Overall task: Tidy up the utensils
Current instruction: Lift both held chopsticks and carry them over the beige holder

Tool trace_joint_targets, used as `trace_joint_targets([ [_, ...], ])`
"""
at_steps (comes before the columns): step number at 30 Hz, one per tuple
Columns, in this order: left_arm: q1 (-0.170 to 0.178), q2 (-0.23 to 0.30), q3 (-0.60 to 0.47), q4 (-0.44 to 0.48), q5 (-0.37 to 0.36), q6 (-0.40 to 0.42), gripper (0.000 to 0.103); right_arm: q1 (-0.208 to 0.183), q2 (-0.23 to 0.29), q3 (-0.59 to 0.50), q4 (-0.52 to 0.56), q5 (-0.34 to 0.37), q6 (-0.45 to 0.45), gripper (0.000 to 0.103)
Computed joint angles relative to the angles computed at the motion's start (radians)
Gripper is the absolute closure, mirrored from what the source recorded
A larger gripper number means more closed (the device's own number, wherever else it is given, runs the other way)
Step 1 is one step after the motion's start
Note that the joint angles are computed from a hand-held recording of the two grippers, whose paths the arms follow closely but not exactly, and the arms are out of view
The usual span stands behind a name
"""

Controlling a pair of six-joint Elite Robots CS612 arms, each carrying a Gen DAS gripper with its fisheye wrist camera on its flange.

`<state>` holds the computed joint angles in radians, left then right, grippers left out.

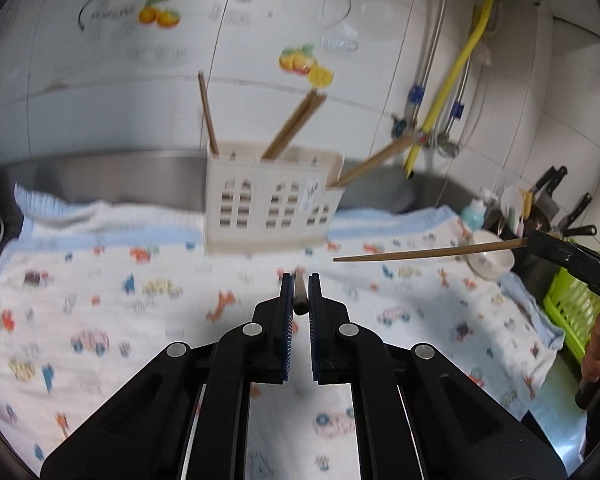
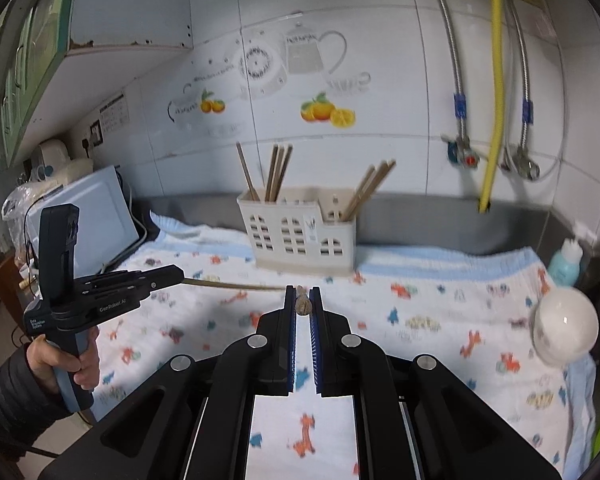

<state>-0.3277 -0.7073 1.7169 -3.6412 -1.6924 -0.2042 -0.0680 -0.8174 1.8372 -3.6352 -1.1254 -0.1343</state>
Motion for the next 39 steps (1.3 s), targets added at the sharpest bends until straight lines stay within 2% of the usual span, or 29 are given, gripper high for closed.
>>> trace_joint_targets([
  [10, 0.004, 0.013, -0.064, -0.019, -0.029, 0.081, 0.098, 0.018, -0.014, -0.074, 0.028, -0.025, -0.004, 0.097],
  [16, 0.004, 0.034, -0.106, -0.035, -0.041, 0.069, 0.097, 0.026, -0.012, -0.104, 0.044, -0.052, -0.018, 0.097],
  [27, -0.002, 0.05, -0.15, -0.03, -0.051, 0.104, 0.096, 0.038, 0.004, -0.16, 0.069, -0.083, -0.02, 0.097],
  [39, 0.009, 0.07, -0.195, 0.041, -0.079, 0.088, 0.096, 0.044, -0.002, -0.193, 0.074, -0.105, -0.024, 0.097],
])
